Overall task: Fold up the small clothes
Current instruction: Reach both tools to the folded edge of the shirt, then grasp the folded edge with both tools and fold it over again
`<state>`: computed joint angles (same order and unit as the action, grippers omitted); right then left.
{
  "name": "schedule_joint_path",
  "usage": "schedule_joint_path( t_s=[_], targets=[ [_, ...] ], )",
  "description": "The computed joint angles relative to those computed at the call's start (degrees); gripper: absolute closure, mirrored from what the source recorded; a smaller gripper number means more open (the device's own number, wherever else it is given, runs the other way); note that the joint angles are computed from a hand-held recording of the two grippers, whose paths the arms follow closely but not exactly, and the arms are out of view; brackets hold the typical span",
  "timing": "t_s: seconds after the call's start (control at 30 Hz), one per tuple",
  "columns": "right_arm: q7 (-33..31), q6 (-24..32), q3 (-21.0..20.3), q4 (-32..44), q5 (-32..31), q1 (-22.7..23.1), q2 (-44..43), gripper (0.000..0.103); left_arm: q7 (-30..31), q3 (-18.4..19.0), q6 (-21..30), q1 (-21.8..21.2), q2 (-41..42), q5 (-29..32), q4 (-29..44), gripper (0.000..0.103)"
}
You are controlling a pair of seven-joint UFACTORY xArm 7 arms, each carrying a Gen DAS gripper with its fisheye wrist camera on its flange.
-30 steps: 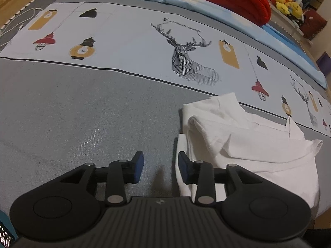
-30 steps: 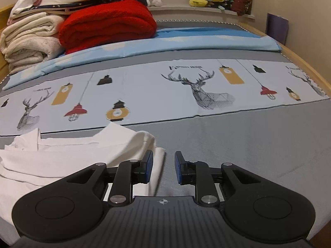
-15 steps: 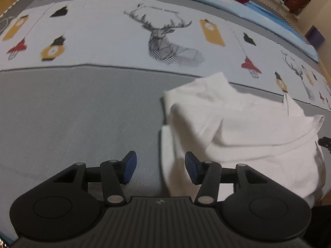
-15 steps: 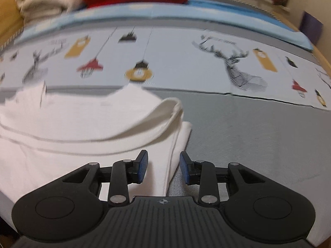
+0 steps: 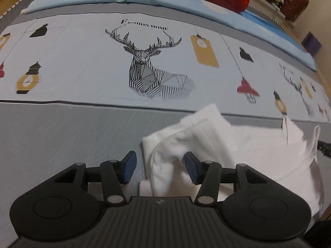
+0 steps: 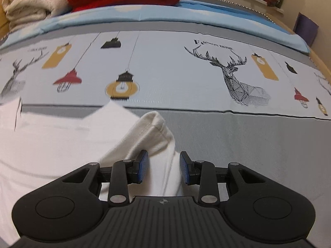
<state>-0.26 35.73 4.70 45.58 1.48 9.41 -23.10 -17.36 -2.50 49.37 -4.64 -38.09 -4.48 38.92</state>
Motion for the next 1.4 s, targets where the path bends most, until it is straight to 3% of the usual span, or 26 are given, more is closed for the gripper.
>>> schedule_joint_path(
  t_s=[0.27, 0.33, 0.4, 0.43, 0.47, 0.53, 0.63, 0.67, 0.7, 0.73, 0.8, 0.83, 0.87, 0.9, 0.97, 1.17, 1.23, 1.27, 1.3, 1.33, 1.4],
  targets=[
    [-1.54, -3.19, -0.92, 2.20, 3.50, 1.48, 4.19, 0.068, 0.67, 0.89, -3.48, -0.68, 2.70, -1.66, 0.45, 0.048],
    [-1.97, -3.29, -1.14, 2.76, 4.64, 1.81, 4.98, 0.068, 2.00, 1.53, -3.81, -1.33, 2.81, -2.45, 0.46, 0.076],
    [-2.65, -2.63, -1.38, 3.49, 5.99, 2.26, 5.81, 0.073, 2.57, 1.73, -4.45, -1.36, 2.50, -2.92, 0.34, 0.089],
    [-2.95, -2.42, -1.38, 3.70, 6.42, 2.38, 6.07, 0.081, 2.56, 1.94, -4.99, -1.21, 2.24, -3.28, 0.26, 0.094],
    [-3.14, -2.64, -1.26, 3.72, 6.67, 2.45, 6.16, 0.103, 2.07, 1.98, -5.91, -0.80, 1.77, -3.55, -0.01, 0.095],
    [-3.75, -4.93, -1.46, 3.16, 8.03, 2.77, 5.70, 0.103, -1.12, 1.04, -9.00, 1.40, 0.56, -2.95, -0.84, 0.099],
    [5.60, -14.12, 0.16, 1.15, 7.61, -0.41, 4.34, 0.103, -7.94, -1.51, -11.39, 6.00, -0.12, 0.13, -1.51, 0.101],
    [11.33, -15.03, 1.42, 1.12, 5.74, -2.98, 4.39, 0.103, -9.74, -2.60, -10.38, 7.32, 0.30, 2.18, -0.92, 0.100],
    [16.48, -14.37, 2.70, 1.38, 3.12, -5.42, 4.63, 0.103, -10.89, -2.73, -9.08, 7.67, 0.72, 3.14, -0.37, 0.091],
    [19.23, -12.42, 2.93, 2.00, 2.21, -6.43, 5.18, 0.103, -10.74, -1.21, -8.26, 6.46, 1.08, 1.98, -0.18, 0.072],
    [19.14, -8.99, 0.19, 2.89, 4.35, -4.07, 6.04, 0.099, -8.88, 2.50, -7.32, 3.17, 1.51, -2.34, -0.20, 0.057],
    [18.19, -7.71, -0.79, 3.22, 5.67, -2.96, 6.23, 0.099, -8.32, 2.91, -6.54, 2.62, 1.87, -2.92, 0.06, 0.057],
    [16.14, -6.61, -1.82, 3.60, 7.32, -1.65, 6.47, 0.090, -8.04, 2.77, -5.87, 2.54, 2.31, -2.82, 0.37, 0.057],
    [13.31, -5.82, -2.96, 3.70, 9.44, -0.28, 6.51, 0.072, -7.79, 2.82, -5.27, 2.54, 2.69, -2.81, 0.57, 0.057],
    [11.13, -4.81, -2.97, 3.52, 9.95, 0.26, 6.50, 0.055, -7.34, 3.54, -4.81, 1.84, 3.55, -4.46, 0.71, 0.057],
    [11.65, -0.15, -1.72, 5.02, 8.98, -0.25, 8.10, 0.055, -7.34, 2.82, -4.74, 1.74, 5.19, -5.43, 0.46, 0.057],
    [11.11, -0.85, -1.46, 4.64, 8.70, -0.04, 7.97, 0.064, -7.35, 2.79, -5.67, 1.79, 5.60, -5.54, 0.20, 0.059],
    [10.40, -1.47, -1.56, 4.52, 9.15, 0.26, 8.11, 0.079, -7.39, 2.66, -6.63, 1.86, 5.44, -5.47, -0.22, 0.061],
    [10.06, -1.85, -1.55, 4.44, 9.14, 0.32, 8.11, 0.098, -7.09, 2.70, -7.62, 1.71, 5.26, -5.56, -0.61, 0.071],
    [9.87, -2.21, -1.51, 4.37, 9.01, 0.31, 8.05, 0.098, -6.36, 2.96, -8.62, 1.25, 5.16, -5.94, -0.96, 0.095],
    [9.94, -4.55, -1.36, 3.59, 8.67, 0.13, 7.29, 0.099, -6.23, 2.45, -9.87, 1.45, 4.79, -5.46, -1.10, 0.100]
  ],
)
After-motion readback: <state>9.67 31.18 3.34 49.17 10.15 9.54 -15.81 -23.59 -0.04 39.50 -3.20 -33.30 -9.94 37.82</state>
